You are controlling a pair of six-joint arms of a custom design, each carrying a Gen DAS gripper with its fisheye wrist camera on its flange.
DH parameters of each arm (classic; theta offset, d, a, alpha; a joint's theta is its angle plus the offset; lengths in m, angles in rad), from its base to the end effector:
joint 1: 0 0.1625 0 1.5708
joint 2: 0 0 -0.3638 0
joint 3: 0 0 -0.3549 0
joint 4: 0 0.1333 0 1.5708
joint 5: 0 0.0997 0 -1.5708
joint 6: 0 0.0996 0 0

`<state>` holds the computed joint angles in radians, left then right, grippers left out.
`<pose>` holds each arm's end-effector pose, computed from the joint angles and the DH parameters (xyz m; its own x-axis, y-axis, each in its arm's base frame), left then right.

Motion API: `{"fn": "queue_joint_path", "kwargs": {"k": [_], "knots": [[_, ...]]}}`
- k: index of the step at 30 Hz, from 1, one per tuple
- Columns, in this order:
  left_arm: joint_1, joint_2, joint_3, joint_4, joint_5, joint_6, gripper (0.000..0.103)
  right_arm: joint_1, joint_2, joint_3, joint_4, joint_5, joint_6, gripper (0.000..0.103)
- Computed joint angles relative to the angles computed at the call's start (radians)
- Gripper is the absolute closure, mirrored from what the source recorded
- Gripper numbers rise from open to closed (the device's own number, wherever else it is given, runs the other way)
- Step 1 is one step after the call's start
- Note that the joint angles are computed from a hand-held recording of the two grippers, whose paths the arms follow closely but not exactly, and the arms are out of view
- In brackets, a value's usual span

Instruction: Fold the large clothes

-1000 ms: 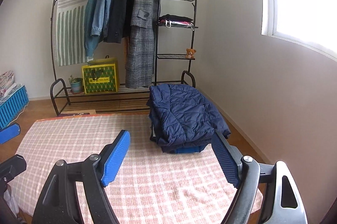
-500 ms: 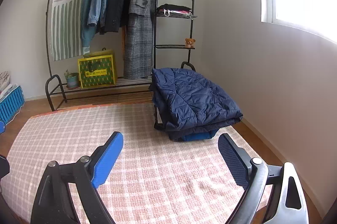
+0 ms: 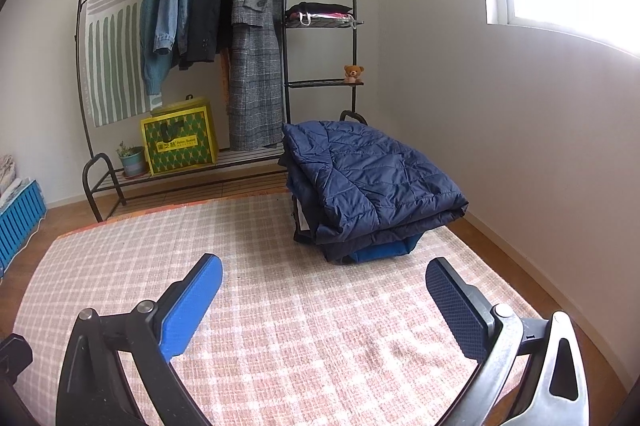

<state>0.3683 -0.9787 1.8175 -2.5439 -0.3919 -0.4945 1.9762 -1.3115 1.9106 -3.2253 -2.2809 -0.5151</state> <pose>-0.4265 -0.4061 0.1760 -0.6614 0.1051 -0.7426 0.6937 0.4620 -0.5525 0.2605 -0.4336 0.3635 -0.7053 -0.0298 0.7082 -0.6226 0.5036 -0.5989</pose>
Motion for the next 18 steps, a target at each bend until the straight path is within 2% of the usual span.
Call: {"fn": "queue_joint_path", "kwargs": {"k": [6,18], "knots": [[-0.003,-0.018,0.009,-0.001,-0.002,-0.026,0.0,0.002,0.018,-0.001,-0.014,-0.014,-0.023,0.0],[0.0,-0.03,0.01,0.045,0.007,-0.068,0.0,-0.001,0.031,-0.013,0.02,-0.014,-0.002,0.0]]}}
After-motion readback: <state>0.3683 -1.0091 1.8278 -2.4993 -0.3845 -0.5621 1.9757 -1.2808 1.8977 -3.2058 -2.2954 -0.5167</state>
